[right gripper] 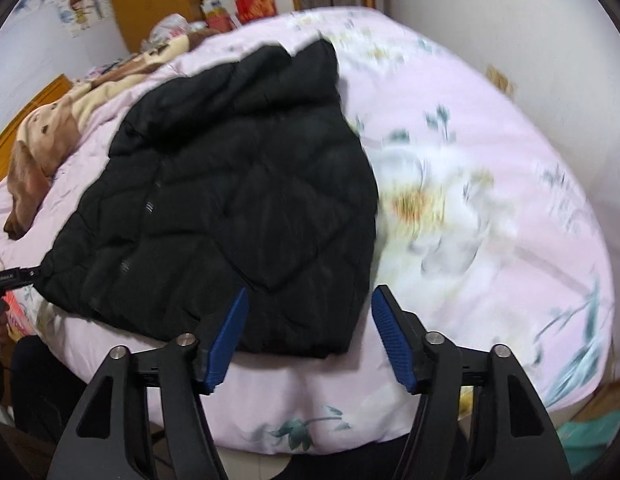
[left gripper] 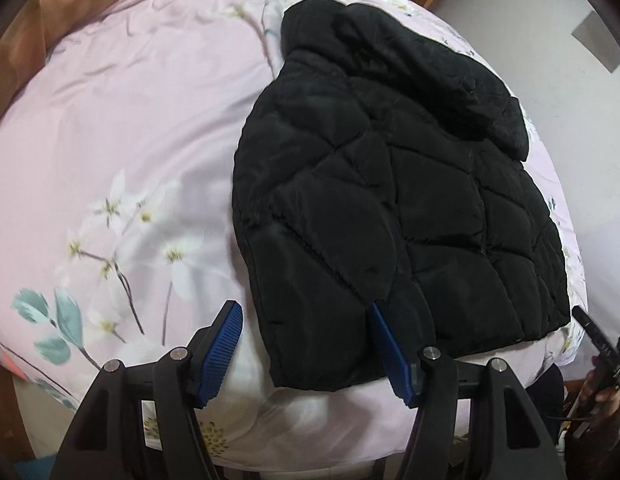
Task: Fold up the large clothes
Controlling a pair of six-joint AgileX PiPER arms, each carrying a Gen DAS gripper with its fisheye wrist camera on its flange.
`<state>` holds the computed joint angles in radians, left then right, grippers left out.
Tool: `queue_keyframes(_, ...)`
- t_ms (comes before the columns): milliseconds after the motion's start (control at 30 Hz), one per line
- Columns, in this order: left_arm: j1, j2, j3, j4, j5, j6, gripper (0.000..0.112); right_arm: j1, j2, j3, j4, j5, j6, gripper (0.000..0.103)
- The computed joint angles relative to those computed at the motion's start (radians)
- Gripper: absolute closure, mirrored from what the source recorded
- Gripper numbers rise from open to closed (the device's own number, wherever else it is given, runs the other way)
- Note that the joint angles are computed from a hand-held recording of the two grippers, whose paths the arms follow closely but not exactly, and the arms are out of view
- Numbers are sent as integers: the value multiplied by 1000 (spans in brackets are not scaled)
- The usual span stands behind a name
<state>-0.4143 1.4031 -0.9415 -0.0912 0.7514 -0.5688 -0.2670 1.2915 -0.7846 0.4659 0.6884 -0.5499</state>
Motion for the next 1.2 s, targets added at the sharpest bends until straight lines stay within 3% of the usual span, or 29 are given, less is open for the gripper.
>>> queue_keyframes(200, -22, 55, -27, -15, -6, -17, 47, 6, 83, 11, 16, -42, -8, 38)
queue_keyframes(367, -84, 75, -55, 88, 8, -121, 51, 13, 114, -10, 2, -26, 26, 38)
queue_keyframes(400, -90, 68, -53, 102, 14, -128, 54, 19, 109, -13, -11, -18, 41, 40)
queue_keyframes(433, -100, 65, -55, 121, 20, -144, 61, 16, 106, -14, -1, -5, 29, 51)
queue_keyframes(467, -108, 58, -55, 137, 27, -160, 70, 21, 100, -13, -10, -4, 37, 56)
queue_keyframes(533, -121, 34, -56, 164, 41, -191, 77, 31, 81, -9, -31, -7, 59, 69)
queue_keyframes(667, -135, -11, -66, 176, 56, -208, 86, 8, 23, 0, 11, 28, 3, 82)
queue_keyframes(867, -169, -105, -102, 177, 109, -230, 89, -54, -118, -29, 56, 146, -74, 86)
queue_keyframes(1200, -280, -322, -125, 196, 265, -324, 90, -329, -283, -154, 157, 511, -275, 87)
